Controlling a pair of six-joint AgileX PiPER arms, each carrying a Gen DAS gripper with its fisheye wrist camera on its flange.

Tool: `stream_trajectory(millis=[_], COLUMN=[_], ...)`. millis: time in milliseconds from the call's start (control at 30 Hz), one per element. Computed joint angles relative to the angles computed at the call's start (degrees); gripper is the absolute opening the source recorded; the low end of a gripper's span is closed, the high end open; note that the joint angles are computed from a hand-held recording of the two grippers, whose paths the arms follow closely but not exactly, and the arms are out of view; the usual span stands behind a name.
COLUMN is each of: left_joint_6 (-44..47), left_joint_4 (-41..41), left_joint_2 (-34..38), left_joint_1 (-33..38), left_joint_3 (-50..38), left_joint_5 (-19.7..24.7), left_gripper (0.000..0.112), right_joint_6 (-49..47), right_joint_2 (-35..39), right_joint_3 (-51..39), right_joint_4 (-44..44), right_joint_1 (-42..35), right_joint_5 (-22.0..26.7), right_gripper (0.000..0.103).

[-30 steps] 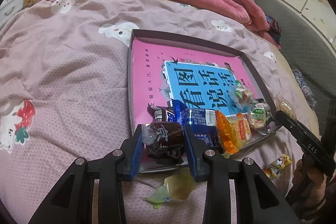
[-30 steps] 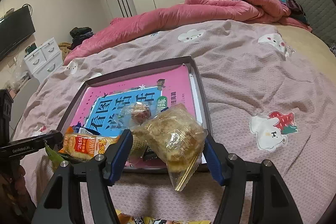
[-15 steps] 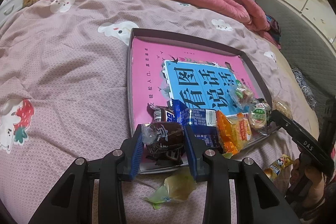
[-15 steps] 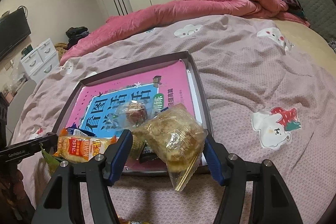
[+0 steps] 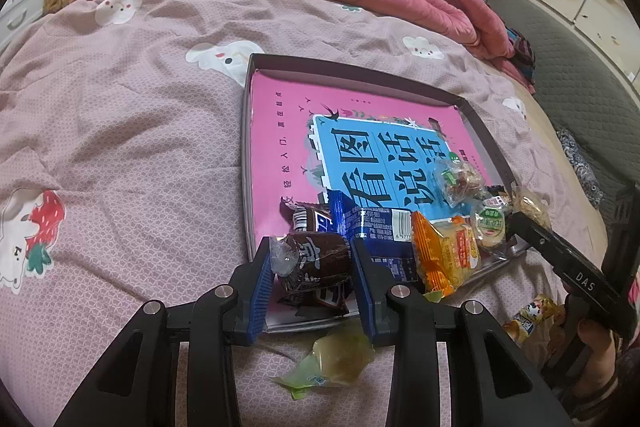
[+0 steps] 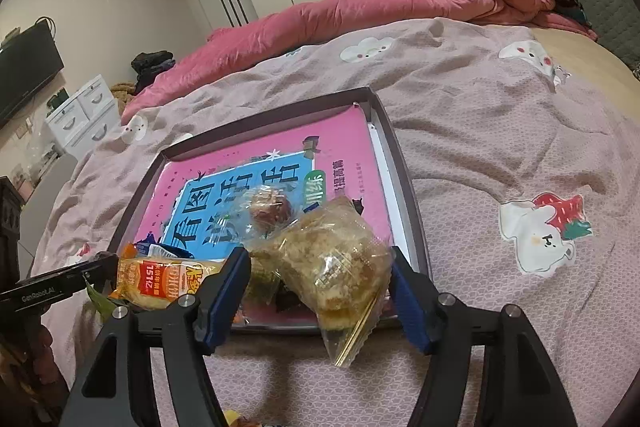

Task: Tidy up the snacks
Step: 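Release the dark snack in the tray with the left tool while the right tool releases the cracker bag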

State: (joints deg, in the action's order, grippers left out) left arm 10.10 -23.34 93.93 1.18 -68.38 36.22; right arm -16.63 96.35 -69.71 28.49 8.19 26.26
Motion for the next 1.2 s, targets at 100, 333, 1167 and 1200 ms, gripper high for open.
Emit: stream_trajectory(millis=[100,333,1167,1200], left_joint_6=[0.0,0.1,-0.6,0.2], left_joint_4=[0.0,-0.1,0.2,-1.0], left_joint_2=[0.0,0.1,-2.8,-2.9], left_joint_1=[0.0,0.1,0.6,1.0], left_joint_3=[0.0,-0.1,0.7,0.9], left_joint_5=[0.0,0.1,0.0,0.0], left_gripper=[0.038,0.038,0.064,0.064], right_joint_6=[0.2,-1.2,-5.5,-5.5], right_joint_2=[0.1,-0.4,-2.9,-3.1], right_joint_3=[-0.2,0.2,1.9,2.0], right_joint_4=[0.4,2.4,7.4,7.0], right_joint_1=[-0.3,-0.7,-1.7,-1.4], right_joint_5=[0.3,0.8,-1.4,-1.8], right_gripper=[0.07,0.072,0.079,0.081])
